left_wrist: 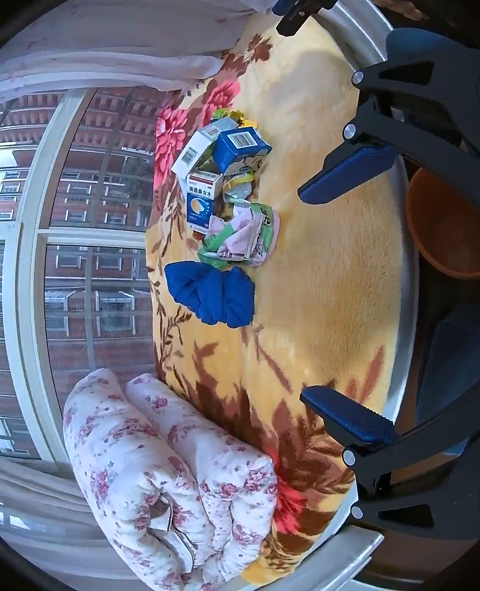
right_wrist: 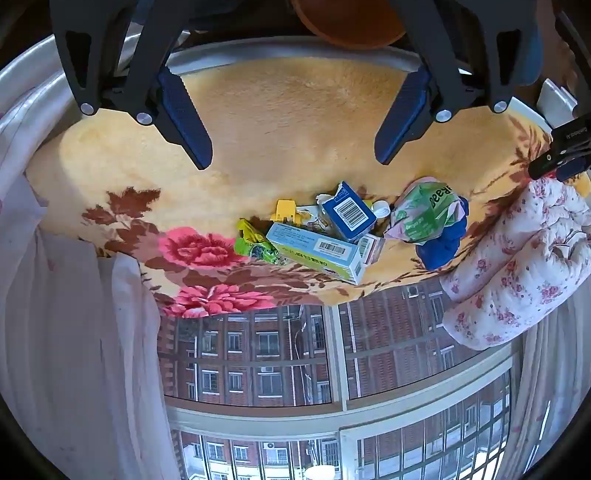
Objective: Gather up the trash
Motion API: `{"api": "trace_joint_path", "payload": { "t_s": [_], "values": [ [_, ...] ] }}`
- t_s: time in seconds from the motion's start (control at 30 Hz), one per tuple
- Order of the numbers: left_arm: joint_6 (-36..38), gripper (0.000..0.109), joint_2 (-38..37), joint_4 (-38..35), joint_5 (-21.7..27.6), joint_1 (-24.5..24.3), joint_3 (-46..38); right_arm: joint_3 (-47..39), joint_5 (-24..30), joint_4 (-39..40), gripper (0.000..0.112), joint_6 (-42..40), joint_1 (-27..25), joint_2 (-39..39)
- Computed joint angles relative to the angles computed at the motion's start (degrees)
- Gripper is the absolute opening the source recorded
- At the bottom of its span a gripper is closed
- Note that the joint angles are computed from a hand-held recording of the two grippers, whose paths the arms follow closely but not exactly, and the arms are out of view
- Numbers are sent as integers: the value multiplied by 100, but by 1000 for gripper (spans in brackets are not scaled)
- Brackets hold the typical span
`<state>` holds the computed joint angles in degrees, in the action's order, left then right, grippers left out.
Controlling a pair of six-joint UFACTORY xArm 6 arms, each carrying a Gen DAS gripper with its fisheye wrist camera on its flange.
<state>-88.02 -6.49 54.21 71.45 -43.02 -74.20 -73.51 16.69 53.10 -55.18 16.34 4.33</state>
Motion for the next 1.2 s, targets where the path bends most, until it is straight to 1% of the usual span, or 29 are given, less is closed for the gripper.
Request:
{"api": "trace_joint_path", "payload": {
  "t_s": [0.17,0.2,0.47,0.53,0.87,1.2],
  "values": [
    [5,96,-1,-75,-69,30,-4,0,-21,0,88,31,7,3],
    [-3,96,-51,8,6,-27,5,3,-16,-15,88,57,4,1],
    [55,96,-6,-46,67,-32,-109,163,7,19,88,37,-14,-118],
    [62,96,-28,-42,69,-37,-98,26,31,-165,88,199,-4,-14],
    [-32,96,33,-18,34,-49,-61,68,77,-267,88,298,-25,-32],
    [-58,96,43,9,9,-53,-39,115,33,-231,88,236,-2,-100]
  ]
}}
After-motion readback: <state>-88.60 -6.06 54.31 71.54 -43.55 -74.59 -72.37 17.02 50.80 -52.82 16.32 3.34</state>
